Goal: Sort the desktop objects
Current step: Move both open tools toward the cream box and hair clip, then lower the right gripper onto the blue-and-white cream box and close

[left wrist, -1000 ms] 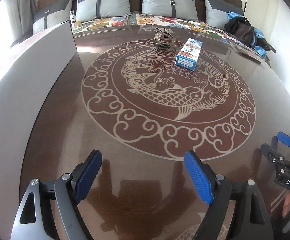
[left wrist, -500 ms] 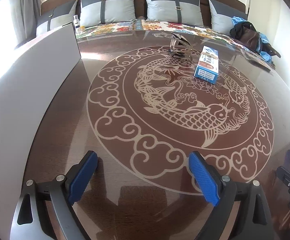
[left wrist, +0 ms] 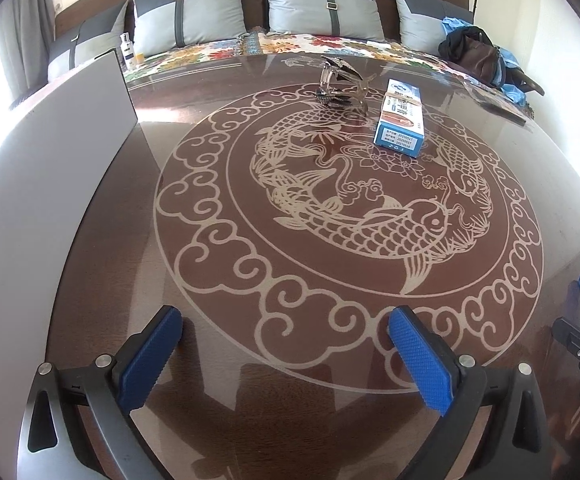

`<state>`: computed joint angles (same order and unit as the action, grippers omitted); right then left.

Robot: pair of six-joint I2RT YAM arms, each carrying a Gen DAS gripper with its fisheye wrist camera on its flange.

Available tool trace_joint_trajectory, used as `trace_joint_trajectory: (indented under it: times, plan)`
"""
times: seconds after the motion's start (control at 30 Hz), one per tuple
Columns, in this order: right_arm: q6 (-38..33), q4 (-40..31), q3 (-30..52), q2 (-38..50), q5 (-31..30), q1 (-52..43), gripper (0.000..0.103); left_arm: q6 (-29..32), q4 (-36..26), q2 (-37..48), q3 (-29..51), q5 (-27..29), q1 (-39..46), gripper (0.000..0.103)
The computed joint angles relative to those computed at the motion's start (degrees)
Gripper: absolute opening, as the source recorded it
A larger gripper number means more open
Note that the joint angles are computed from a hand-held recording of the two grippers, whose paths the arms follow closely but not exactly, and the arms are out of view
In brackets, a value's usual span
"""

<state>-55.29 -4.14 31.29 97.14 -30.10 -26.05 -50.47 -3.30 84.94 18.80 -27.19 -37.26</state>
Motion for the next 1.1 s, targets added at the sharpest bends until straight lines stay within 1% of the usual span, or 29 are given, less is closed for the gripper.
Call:
trace_joint_trajectory:
  times: [0.1, 0.23, 0.57, 0.63, 0.7, 0.73, 0.83, 0.9, 0.93, 1.03, 1.1]
  plan:
    - [0.0, 0.0, 0.0, 0.0, 0.0, 0.0, 0.103, 1.7, 1.3, -1.5, -1.7, 0.3, 1.6, 0.103]
    - [0.0, 0.0, 0.0, 0.0, 0.0, 0.0, 0.103, 0.3, 2.0, -0.8, -2.0, -1.0, 0.7, 0.103]
    - [0.3, -0.2, 0.1, 0.0, -0.1, 0.0, 0.103, 0.2, 2.0, -0.7, -1.9, -1.1, 0.6, 0.103]
    - [4.4, -2.1, 1.9, 0.6, -0.9, 0.5, 0.103, 0.1, 2.0, -0.6, -1.9, -1.1, 0.5, 0.103]
    - [10.0, -7.7, 6.6, 2.7, -4.9, 2.3, 0.103, 0.1, 2.1, -0.6, -1.9, -1.1, 0.5, 0.103]
    - [13.9, -7.8, 7.9, 3.1, -5.4, 4.8, 0.103, 0.1, 2.1, -0.6, -1.9, -1.1, 0.5, 0.103]
    - [27.9, -3.5, 11.5, 4.1, -4.0, 15.1, 0.103, 0.2, 2.2, -0.5, -1.9, -1.1, 0.6, 0.103]
    - [36.5, -1.0, 15.0, 6.0, -1.3, 22.2, 0.103, 0.2, 2.2, -0.5, -1.9, -1.1, 0.6, 0.103]
    - [39.9, -0.7, 17.6, 7.7, 1.0, 25.8, 0.103, 0.1, 2.2, -0.5, -1.9, -1.1, 0.5, 0.103]
    - [46.1, -2.4, 25.3, 13.3, 8.1, 34.0, 0.103, 0.0, 2.1, -0.5, -1.9, -1.1, 0.4, 0.103]
    - [48.3, -2.2, 27.7, 15.7, 11.0, 37.5, 0.103, -0.1, 2.1, -0.6, -1.9, -1.1, 0.4, 0.103]
